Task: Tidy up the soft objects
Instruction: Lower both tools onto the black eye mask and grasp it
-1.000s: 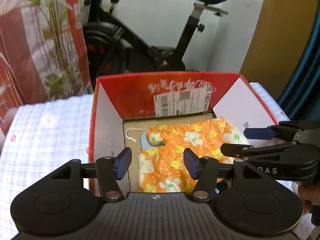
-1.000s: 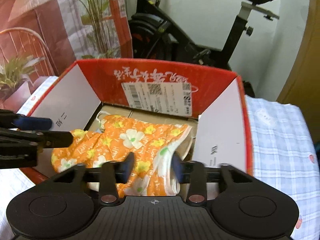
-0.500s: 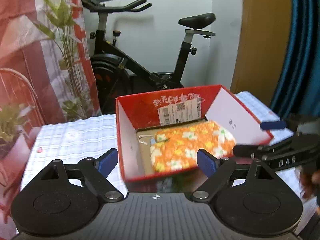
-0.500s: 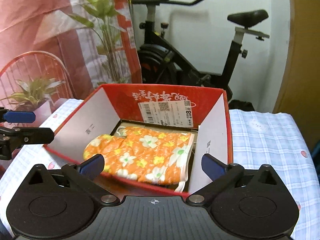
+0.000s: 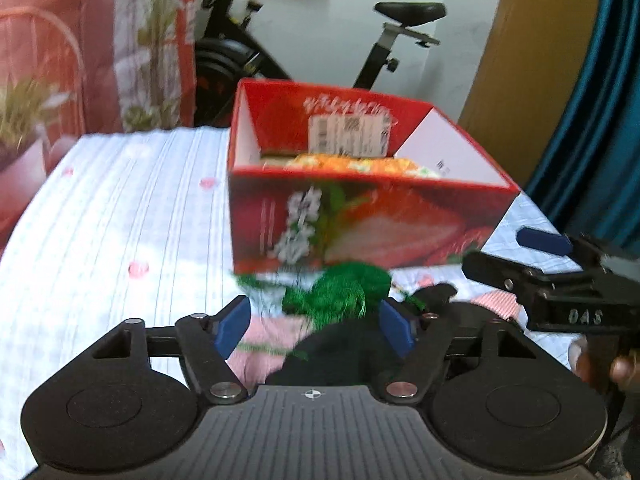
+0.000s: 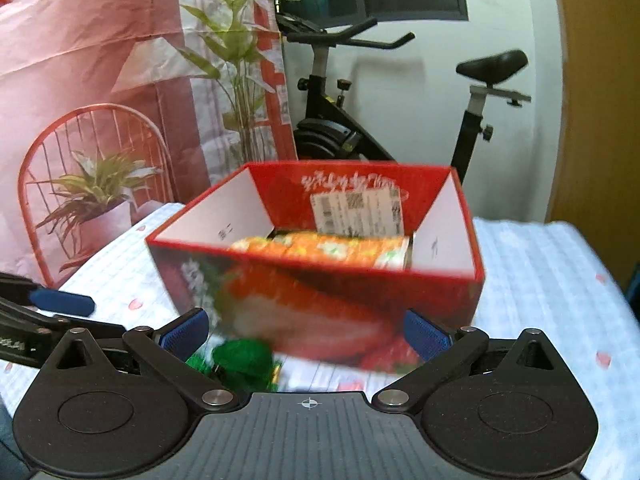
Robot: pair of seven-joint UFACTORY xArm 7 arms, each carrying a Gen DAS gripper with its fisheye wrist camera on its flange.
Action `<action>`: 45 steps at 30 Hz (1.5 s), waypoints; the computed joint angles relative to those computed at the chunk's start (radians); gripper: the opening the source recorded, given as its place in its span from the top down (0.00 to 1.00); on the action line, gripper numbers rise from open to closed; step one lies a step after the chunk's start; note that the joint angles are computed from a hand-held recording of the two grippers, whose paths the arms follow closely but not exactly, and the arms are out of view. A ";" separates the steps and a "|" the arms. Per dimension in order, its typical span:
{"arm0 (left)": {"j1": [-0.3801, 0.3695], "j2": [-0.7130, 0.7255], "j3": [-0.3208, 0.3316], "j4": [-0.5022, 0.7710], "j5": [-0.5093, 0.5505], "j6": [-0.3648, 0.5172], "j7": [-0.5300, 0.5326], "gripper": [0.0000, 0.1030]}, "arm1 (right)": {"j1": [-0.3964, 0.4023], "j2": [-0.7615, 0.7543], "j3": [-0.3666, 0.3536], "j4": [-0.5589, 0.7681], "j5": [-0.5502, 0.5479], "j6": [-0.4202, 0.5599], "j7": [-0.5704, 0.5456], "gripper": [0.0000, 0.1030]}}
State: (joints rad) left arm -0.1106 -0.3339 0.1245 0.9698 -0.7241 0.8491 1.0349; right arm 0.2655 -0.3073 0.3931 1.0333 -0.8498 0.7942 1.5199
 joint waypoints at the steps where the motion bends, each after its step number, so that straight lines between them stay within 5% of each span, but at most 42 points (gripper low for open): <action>1: 0.003 -0.004 0.003 -0.014 -0.003 -0.001 -0.002 0.32 | 0.002 -0.004 0.012 -0.012 -0.005 0.004 0.026 0.00; 10: 0.019 -0.037 0.028 -0.112 -0.029 -0.002 -0.006 0.36 | 0.060 -0.035 0.062 -0.121 -0.018 0.013 0.207 0.00; 25: 0.025 -0.017 0.027 -0.141 -0.048 0.021 0.008 0.36 | 0.086 -0.025 0.068 -0.135 -0.031 0.054 0.268 0.00; 31: 0.037 -0.013 0.029 -0.139 -0.058 0.040 0.005 0.36 | 0.057 -0.077 0.088 -0.191 -0.075 0.022 0.404 0.00; 45: 0.050 -0.005 0.018 -0.139 -0.064 0.049 0.004 0.36 | 0.047 -0.082 0.073 -0.214 0.030 -0.032 0.377 0.01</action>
